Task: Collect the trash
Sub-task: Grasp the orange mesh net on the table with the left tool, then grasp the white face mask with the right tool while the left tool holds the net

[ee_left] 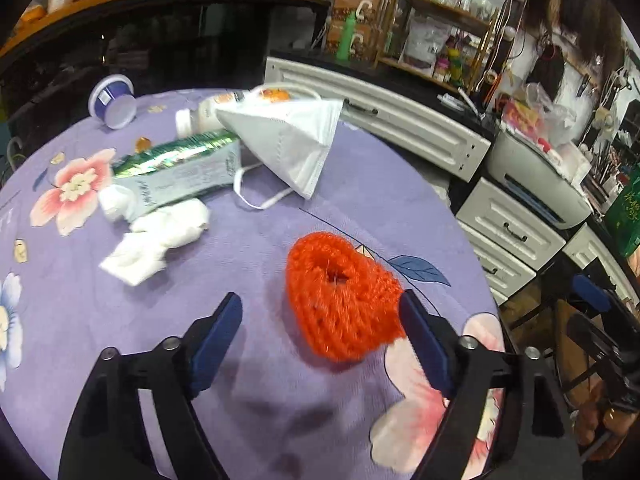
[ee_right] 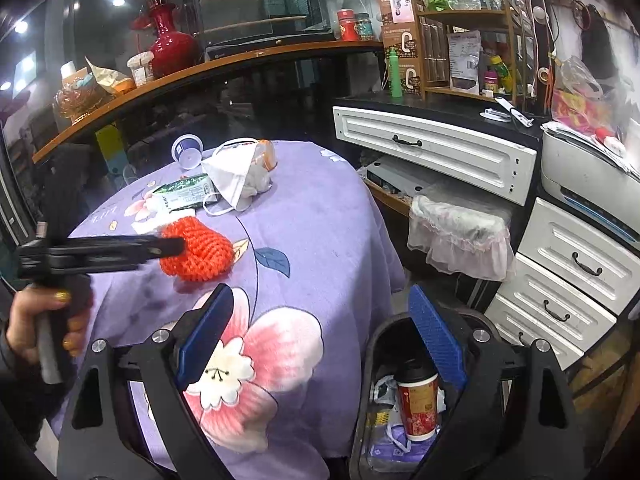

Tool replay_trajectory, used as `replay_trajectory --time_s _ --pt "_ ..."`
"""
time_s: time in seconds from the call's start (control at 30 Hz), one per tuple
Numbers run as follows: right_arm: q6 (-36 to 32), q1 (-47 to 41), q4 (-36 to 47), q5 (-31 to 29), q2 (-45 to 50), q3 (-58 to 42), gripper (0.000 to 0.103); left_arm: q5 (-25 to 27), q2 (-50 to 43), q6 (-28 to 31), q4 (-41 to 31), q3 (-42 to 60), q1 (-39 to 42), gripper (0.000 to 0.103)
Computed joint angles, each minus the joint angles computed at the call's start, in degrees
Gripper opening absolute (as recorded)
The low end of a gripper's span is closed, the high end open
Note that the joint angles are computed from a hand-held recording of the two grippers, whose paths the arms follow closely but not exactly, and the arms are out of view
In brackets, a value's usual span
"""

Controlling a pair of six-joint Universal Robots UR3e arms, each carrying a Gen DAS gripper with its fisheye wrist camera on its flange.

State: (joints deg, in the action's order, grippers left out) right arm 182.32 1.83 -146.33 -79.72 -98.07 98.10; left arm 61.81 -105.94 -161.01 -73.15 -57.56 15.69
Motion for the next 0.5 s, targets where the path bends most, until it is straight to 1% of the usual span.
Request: replay_trajectory --time_s 0.03,0.07,0.1,0.13,0.17,0.23,0.3,0.4,0.43,0.5 --pt "-0.14 0.38 -0.07 -0.19 0.92 -0.91 0.088 -0.13 -2.36 -0.3 -1.75 2.68 -0.59 0.063" --pt "-0.25 0.66 -0.12 -0.29 1.71 -1.66 0.088 -0.44 -3.32 -0.36 -2.88 3.91 -0.62 0.057" --pt "-0.46 0.88 0.04 -0.23 2.68 -2.71 0.088 -1.43 -4.33 -0.45 -4.06 5.0 -0.49 0.043" --pt "-0.55 1.26 0.32 -0.04 4.26 -4.47 0.088 -2.45 -4.36 -0.29 -4.36 4.85 -0.13 0.033" --pt "-0.7 1.23 0.43 0.39 5.16 -5.44 0.088 -4.02 -4.04 0.04 -4.44 4.2 0.56 0.025" --pt "-0.98 1.95 0.54 0.73 8.24 -8.65 0.088 -6.54 -1.64 0.86 -1.94 0.39 2.12 0.02" --pt "-1.11 3.43 1.57 0.07 12.69 -14.06 0.088 -8.15 0.98 0.82 2.0 -4.04 3.65 0.019" --pt "-1.17 4.68 4.07 1.44 19.11 -22.81 0.088 -11.52 3.66 0.06 5.45 -7.83 7.12 0.019" --pt "-1.24 5.03 5.24 2.5 21.73 -26.55 0.088 -12.15 4.46 -0.56 6.85 -8.86 8.11 0.019" --pt "-1.65 5.88 8.18 3.74 26.84 -34.25 0.088 -11.82 5.7 -2.45 10.54 -10.54 9.22 0.019"
